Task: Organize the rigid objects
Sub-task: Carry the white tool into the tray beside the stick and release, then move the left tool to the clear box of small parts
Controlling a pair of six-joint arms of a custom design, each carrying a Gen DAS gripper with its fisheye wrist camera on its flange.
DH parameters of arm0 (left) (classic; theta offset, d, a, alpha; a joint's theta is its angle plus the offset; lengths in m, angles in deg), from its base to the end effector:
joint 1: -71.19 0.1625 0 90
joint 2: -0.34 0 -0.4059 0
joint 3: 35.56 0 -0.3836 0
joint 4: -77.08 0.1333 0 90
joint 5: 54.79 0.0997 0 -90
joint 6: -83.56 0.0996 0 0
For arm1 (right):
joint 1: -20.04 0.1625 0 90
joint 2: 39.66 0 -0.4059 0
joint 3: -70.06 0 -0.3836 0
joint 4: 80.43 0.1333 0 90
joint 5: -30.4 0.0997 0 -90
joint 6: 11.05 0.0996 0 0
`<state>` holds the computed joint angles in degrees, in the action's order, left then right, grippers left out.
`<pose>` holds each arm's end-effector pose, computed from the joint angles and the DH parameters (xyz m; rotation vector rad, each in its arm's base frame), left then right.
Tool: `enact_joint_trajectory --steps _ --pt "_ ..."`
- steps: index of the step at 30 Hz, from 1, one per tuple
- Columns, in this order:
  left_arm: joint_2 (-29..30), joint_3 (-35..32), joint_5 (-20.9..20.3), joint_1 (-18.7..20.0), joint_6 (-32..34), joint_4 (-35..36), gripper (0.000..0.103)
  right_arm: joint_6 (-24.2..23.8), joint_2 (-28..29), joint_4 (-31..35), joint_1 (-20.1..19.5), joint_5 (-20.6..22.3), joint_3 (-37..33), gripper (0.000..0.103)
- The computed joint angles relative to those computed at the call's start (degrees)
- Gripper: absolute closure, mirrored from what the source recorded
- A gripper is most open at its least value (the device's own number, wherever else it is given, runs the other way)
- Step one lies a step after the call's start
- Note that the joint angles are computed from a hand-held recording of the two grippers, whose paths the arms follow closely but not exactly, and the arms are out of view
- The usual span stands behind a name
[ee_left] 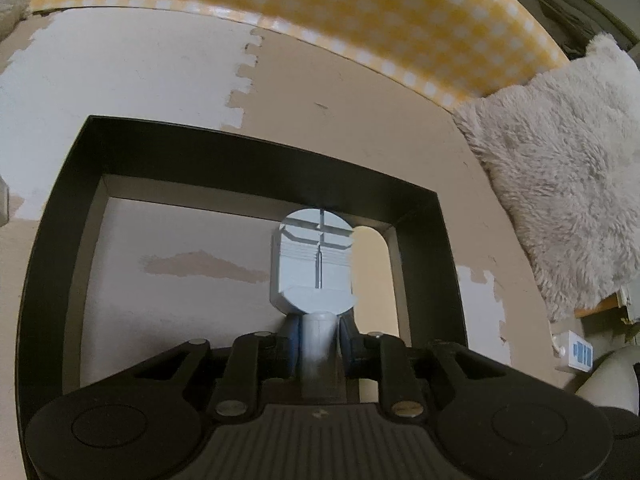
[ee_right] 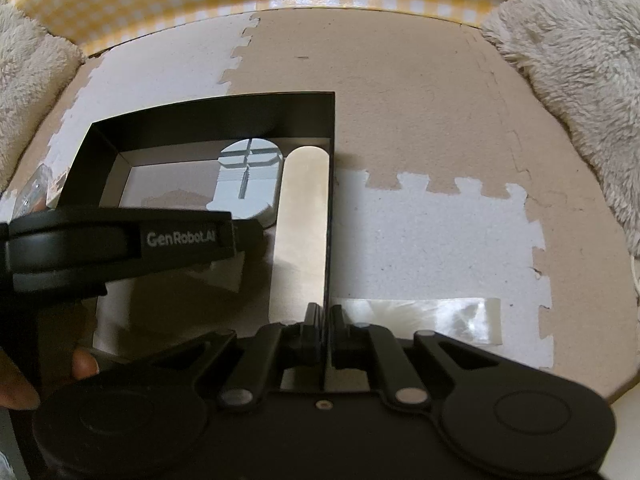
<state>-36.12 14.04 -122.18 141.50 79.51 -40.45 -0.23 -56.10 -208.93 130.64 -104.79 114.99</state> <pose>-0.1145 -0.8293 0.2522 0.3078 2.7555 -0.4564 0.3531 -0.7613 0.0426 0.1168 -2.3849 0.4701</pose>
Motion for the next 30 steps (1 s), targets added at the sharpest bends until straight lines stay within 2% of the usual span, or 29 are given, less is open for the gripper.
enact_joint_trajectory --steps 3,10,13,15,18,21,30 --pt "-0.3 0.0 -0.3 0.0 0.5 0.4 0.062 0.2 0.1 0.0 0.0 0.1 0.0 0.098" --pt "-2.1 1.3 -0.4 -0.7 3.5 0.6 0.045 0.4 -0.2 -0.2 0.0 0.3 0.3 0.098" --pt "-3.2 2.3 0.1 -1.2 4.9 0.0 0.034 0.6 -0.2 -0.3 -0.1 0.3 0.4 0.098" --pt "-4.2 3.6 1.7 -1.8 5.7 -0.9 0.022 0.6 -0.2 -0.2 -0.1 0.3 0.4 0.098" --pt "-5.5 4.8 2.3 -2.5 7.5 -1.8 0.013 0.9 -0.4 -0.3 -0.2 0.6 0.5 0.098" --pt "-6.6 5.5 2.7 -3.0 8.8 -1.9 0.007 1.5 -0.6 -0.4 -0.3 0.9 0.8 0.098" --pt "-10.1 5.5 3.0 -2.9 14.0 -3.0 0.000 1.8 -0.4 -0.1 -0.2 0.5 0.6 0.098"
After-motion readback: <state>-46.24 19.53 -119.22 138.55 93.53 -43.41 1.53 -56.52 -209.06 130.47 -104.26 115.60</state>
